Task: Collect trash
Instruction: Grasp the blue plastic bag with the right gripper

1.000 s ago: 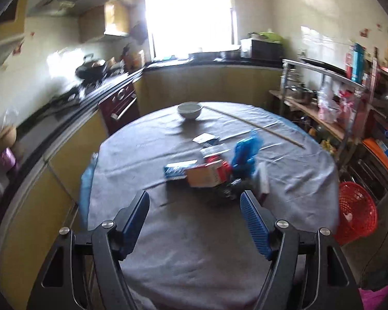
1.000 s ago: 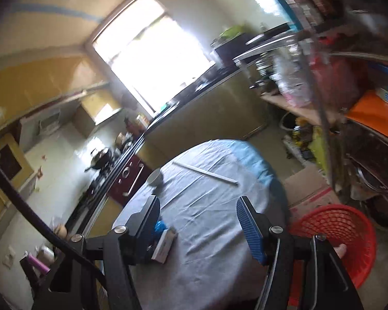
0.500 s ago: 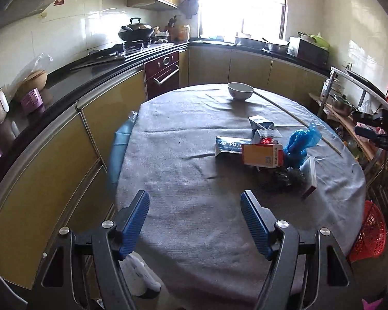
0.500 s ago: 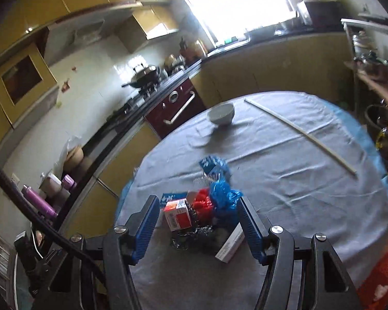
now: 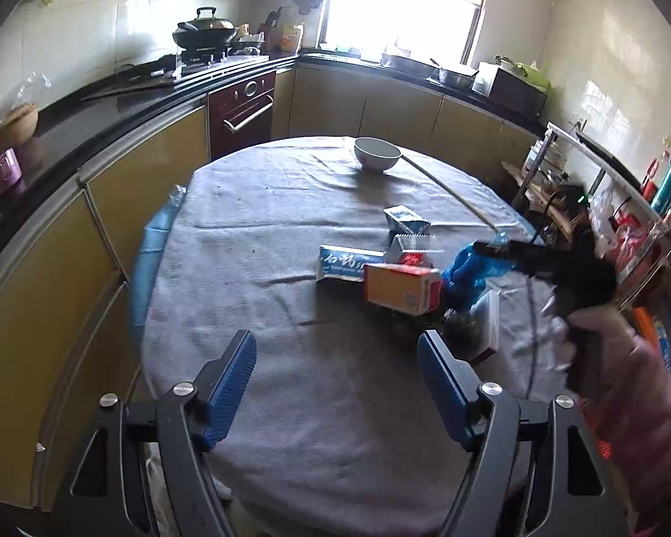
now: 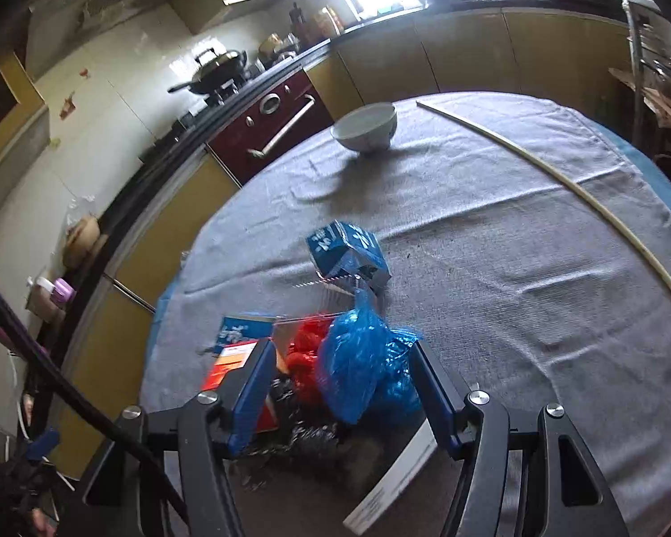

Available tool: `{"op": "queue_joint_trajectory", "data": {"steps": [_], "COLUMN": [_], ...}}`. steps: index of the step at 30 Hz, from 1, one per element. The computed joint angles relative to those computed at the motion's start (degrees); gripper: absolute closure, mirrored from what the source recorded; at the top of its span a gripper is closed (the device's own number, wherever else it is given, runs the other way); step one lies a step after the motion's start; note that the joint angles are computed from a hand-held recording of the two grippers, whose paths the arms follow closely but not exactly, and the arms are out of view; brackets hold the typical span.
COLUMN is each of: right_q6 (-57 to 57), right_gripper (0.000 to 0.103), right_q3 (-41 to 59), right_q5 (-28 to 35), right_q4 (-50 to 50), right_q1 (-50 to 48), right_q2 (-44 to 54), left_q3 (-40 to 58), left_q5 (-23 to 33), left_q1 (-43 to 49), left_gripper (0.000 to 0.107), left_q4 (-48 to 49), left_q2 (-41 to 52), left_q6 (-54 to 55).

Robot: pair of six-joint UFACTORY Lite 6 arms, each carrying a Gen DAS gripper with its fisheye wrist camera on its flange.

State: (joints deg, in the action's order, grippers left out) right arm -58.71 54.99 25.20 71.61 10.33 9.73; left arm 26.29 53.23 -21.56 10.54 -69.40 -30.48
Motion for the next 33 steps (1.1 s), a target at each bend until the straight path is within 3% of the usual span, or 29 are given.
{"op": "queue_joint_trajectory", "data": {"steps": [2,4,6,7,15,20,24,27,31,33], "right_q6": [1.1,1.5,-3.0,-5.3,-16.9,-19.9,-17.9,-15.9,-16.0,-17.9], "right_gripper": [0.037,0.04,0.056,0.058,0.068,0.068,0.068,0.062,0.035,0.035], "right_q3": [2.4,4.9,5.2,4.7,-6.0,-13.8,-15.1,-14.0,-14.5,-15.2], "right_q5": [-1.8,-1.7,-1.5,-1.2,5.0,7.4,12.4,17.6,17.9,16.5], "right_q4": [-0.9,-0.9,3.6,5.6,18.0,18.8,14.0,12.1,12.8,14.2], "right_q1": [0.9,0.7,-0.1,-0.7,-8.0,-14.7,-20.4,-24.0,-22.4,-19.9], "right_q2": [4.3,8.7,10.7,10.6,-2.8,-15.4,-16.8,-13.5,-12.8,-13.3], "left_q3": [0.9,1.6,2.7,3.5,18.8,30.5,33.4,31.8,22.7,17.3], "left_q5": [-3.8,-6.6,-9.8,-11.8,-24.1,-24.6,-22.3,-22.3,-27.5,-30.0], "left_q1": [9.5,11.8,11.4,10.8,4.7,-2.3,-6.9,-8.2,-5.8,-4.6], "left_gripper": [0.028,0.028,0.028,0.028,0.026,0.025,0.025,0.025,0.025,0.029], "left_q4": [-10.0,-13.8,-15.6,-16.4,-22.4,-9.6,1.1,5.2,-0.1,-1.5], "left_q2": [4.2,8.8,14.5,17.7,48.4,67.9,74.5,75.5,70.7,66.7], "left_q6": [10.7,13.8,14.0,13.9,11.2,-4.4,-15.9,-19.2,-14.4,-12.3]}}
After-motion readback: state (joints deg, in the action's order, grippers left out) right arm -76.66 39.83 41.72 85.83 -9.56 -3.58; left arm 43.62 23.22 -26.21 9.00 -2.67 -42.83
